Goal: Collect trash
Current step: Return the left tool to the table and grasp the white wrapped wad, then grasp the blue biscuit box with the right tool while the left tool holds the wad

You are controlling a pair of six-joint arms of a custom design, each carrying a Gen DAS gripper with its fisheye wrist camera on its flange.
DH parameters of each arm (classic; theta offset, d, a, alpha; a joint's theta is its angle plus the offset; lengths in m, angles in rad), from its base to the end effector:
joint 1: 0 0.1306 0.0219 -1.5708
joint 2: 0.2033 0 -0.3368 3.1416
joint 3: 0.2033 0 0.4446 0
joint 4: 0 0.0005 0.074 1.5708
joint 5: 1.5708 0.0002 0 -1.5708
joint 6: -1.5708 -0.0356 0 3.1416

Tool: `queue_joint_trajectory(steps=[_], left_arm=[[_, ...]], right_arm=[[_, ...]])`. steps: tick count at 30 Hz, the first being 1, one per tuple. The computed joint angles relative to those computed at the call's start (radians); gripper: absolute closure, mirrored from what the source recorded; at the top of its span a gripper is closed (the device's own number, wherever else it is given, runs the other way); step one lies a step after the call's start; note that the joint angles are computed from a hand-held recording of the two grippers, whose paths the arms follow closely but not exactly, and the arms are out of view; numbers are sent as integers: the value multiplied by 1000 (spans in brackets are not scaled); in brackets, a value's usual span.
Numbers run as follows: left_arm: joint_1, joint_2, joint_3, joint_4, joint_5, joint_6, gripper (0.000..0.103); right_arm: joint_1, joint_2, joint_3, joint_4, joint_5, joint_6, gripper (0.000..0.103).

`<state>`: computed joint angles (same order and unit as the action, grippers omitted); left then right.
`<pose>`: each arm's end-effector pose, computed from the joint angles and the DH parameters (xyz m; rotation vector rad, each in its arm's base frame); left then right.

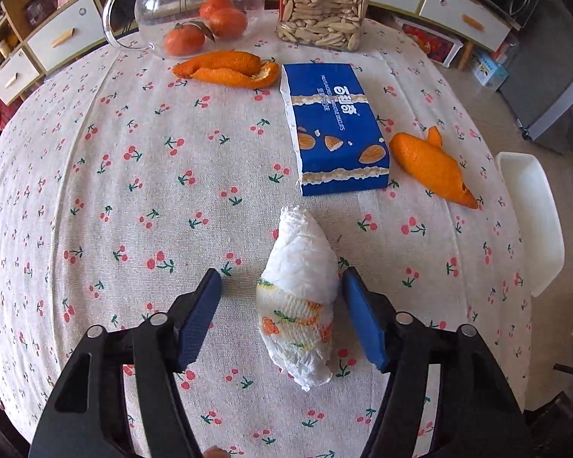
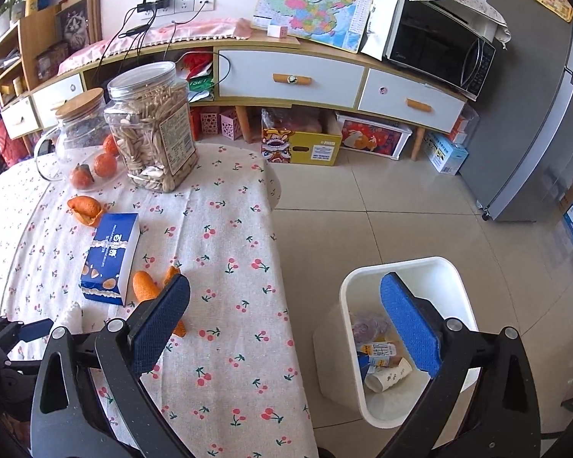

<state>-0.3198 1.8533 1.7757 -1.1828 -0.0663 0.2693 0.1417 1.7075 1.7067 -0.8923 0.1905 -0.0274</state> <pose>0.6230 -0.2044 0.2896 0.0567 2.8248 -0.0387 0.6415 0.0842 0.3628 -0.0575 2.4476 -0.1601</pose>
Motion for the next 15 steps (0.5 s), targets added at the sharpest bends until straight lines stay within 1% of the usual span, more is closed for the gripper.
queue_joint_trajectory(steps=[2, 3, 6, 8, 10, 12, 15], left_arm=[[-3, -30, -44, 50, -15, -29, 55], [-1, -43, -62, 72, -3, -42, 65], [10, -65, -88, 101, 26, -45, 66], [20, -79, -95, 118, 37, -35, 66], [32, -107, -103, 145, 46, -28, 66], [45, -150, -114, 188, 57, -25, 66], [64, -221, -132, 257, 55, -23, 66]], right_arm=[[10, 17, 13, -5, 9, 6, 7], [15, 27, 22, -8, 12, 11, 7], [30, 50, 36, -10, 21, 28, 7], [35, 65, 50, -17, 1, 32, 7], [35, 78, 64, -33, -55, 19, 7], [38, 103, 94, -59, -116, -1, 7], [57, 180, 196, -140, -177, -44, 7]])
